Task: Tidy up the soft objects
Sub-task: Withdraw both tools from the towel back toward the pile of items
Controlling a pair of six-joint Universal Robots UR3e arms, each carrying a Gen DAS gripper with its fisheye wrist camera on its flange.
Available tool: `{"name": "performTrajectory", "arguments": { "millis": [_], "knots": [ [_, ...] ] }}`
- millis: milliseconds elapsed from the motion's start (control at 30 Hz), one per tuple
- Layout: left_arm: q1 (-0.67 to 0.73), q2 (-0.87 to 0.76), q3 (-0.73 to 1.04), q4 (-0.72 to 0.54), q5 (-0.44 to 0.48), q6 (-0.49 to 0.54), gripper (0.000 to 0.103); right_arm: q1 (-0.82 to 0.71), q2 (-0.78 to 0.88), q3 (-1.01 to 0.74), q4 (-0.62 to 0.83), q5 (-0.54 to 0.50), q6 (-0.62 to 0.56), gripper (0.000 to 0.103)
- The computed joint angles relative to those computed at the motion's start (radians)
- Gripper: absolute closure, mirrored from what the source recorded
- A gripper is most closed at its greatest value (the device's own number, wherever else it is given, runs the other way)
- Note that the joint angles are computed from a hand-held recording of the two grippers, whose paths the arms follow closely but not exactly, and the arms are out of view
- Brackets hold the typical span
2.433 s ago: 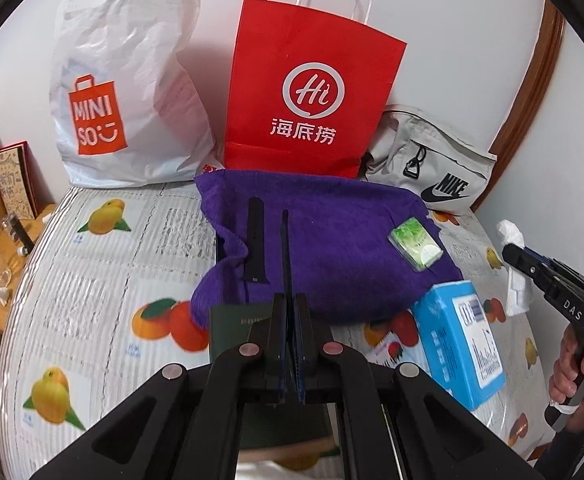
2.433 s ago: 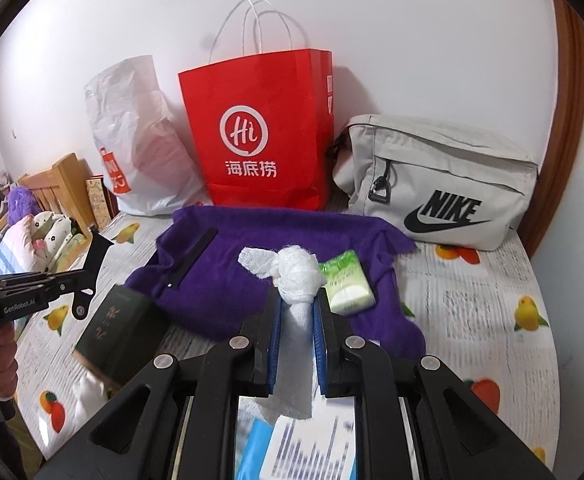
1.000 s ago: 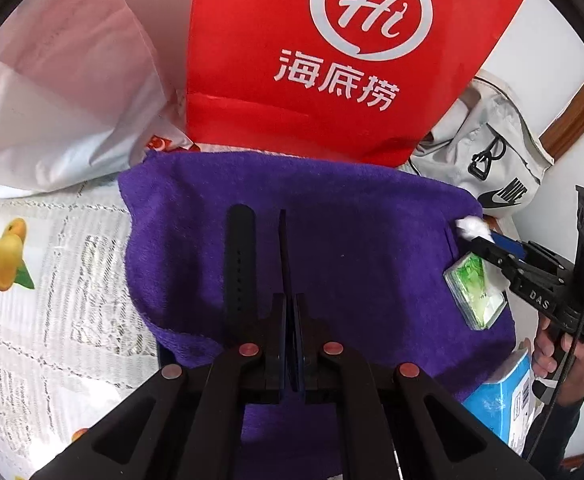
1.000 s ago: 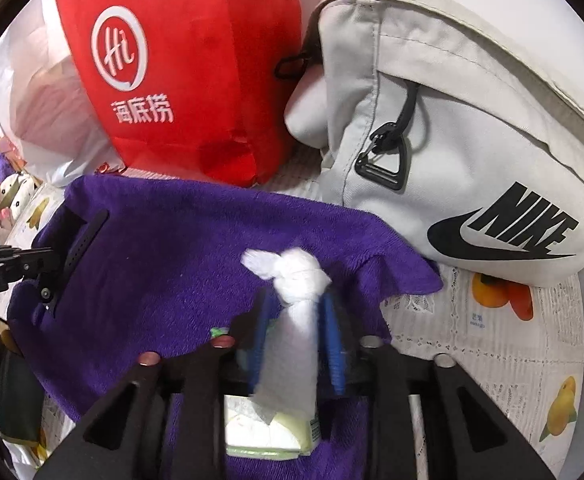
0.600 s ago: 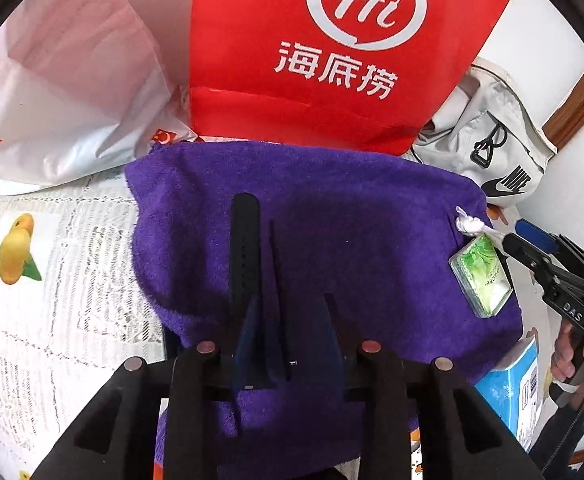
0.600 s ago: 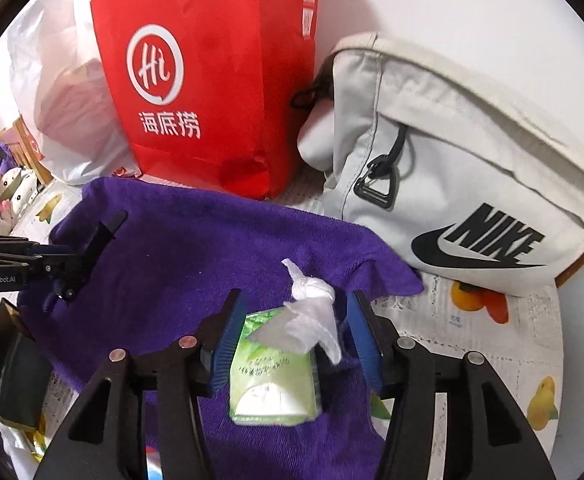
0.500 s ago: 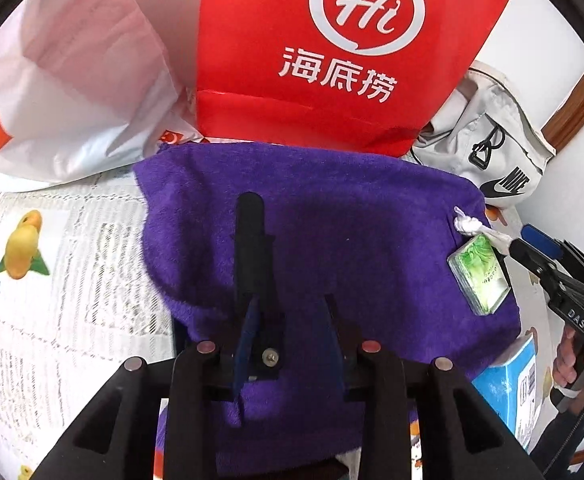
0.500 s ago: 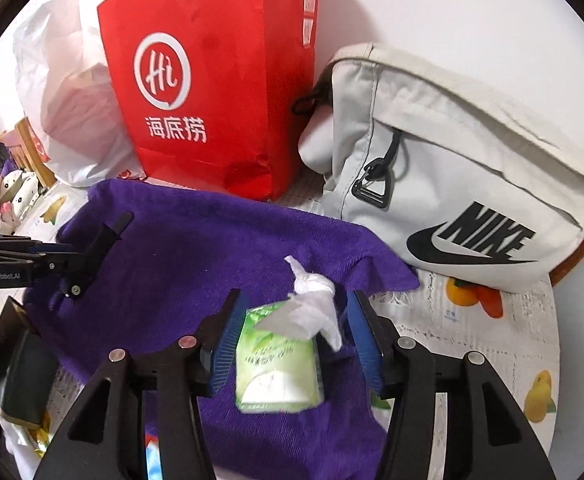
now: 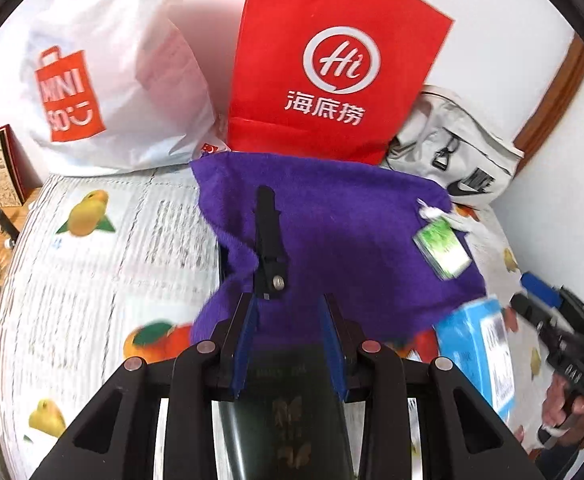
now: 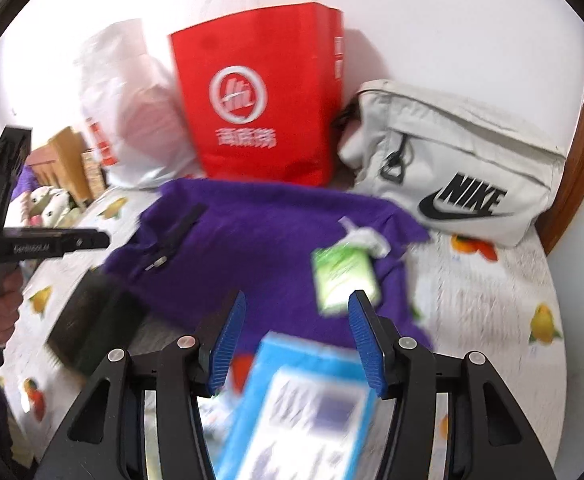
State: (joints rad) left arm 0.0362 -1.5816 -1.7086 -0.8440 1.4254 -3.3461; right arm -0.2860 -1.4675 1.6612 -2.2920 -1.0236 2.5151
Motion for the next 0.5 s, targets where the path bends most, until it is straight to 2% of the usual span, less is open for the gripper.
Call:
{"name": "performTrajectory", "arguments": {
  "millis": [67, 167, 367, 500],
  "knots": [
    [-0.001, 0.065, -0.054, 0.001, -0.004, 0.003, 0.072, -0.020, -0.088, 0.085, 0.033, 0.020, -0.031, 0.042],
    [-0.007, 0.146, -0.113, -0.011, -0.005, -0.003, 0.072, -0.080, -0.255, 0.231, 0.119, 0.058, -0.114, 0.042],
    [-0.015, 0.294, -0.243, -0.011, -0.016, -0.013, 0.069, -0.228, -0.553, 0.421, 0.431, 0.076, -0.261, 0.042],
    [-0.022, 0.365, -0.323, -0.001, -0.026, -0.019, 0.069, -0.308, -0.655, 0.499, 0.600, 0.084, -0.315, 0.041]
  ]
}}
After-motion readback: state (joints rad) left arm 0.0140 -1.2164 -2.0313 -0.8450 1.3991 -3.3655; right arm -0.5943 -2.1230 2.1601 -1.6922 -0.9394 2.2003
